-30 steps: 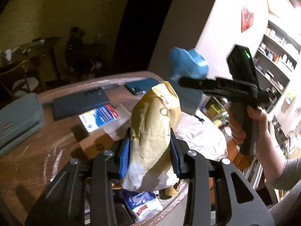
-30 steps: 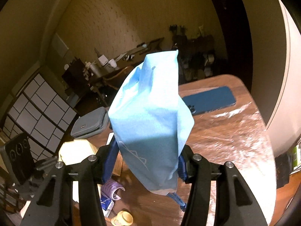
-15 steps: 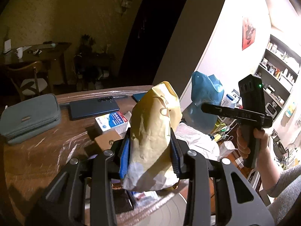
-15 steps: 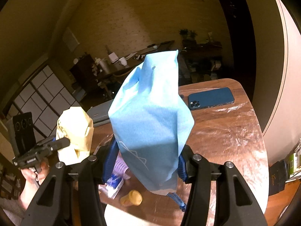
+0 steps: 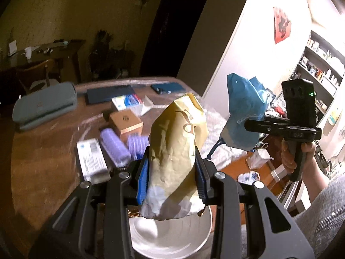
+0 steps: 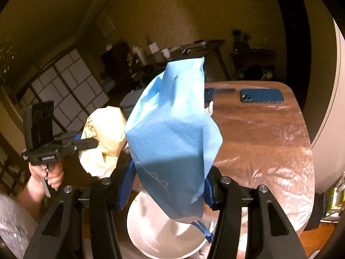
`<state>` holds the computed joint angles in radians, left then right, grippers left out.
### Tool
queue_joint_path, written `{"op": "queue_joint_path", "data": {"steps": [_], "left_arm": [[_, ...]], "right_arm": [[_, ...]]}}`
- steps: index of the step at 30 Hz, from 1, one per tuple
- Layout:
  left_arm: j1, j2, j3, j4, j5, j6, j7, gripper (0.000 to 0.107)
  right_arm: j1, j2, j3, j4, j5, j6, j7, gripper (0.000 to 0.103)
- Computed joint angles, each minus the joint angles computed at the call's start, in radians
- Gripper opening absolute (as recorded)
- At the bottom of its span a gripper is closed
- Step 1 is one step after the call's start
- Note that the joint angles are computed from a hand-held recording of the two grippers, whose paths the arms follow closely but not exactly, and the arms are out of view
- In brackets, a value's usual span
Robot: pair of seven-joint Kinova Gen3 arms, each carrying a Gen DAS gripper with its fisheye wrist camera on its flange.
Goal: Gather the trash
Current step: 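Carry the blue bag and beige wrapper over the white bin with both tools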
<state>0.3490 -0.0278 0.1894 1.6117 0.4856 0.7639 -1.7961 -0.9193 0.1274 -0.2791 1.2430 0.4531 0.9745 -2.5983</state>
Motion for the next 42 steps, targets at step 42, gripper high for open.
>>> {"op": "queue_joint_path", "data": {"steps": [42], "left_arm": [[0.189, 0.114, 0.083, 0.184, -0.435, 0.033, 0.529, 0.038]], "right_arm": [[-0.124, 0.228, 0.037, 0.015, -0.291, 0.127, 0.123, 0.052]]}}
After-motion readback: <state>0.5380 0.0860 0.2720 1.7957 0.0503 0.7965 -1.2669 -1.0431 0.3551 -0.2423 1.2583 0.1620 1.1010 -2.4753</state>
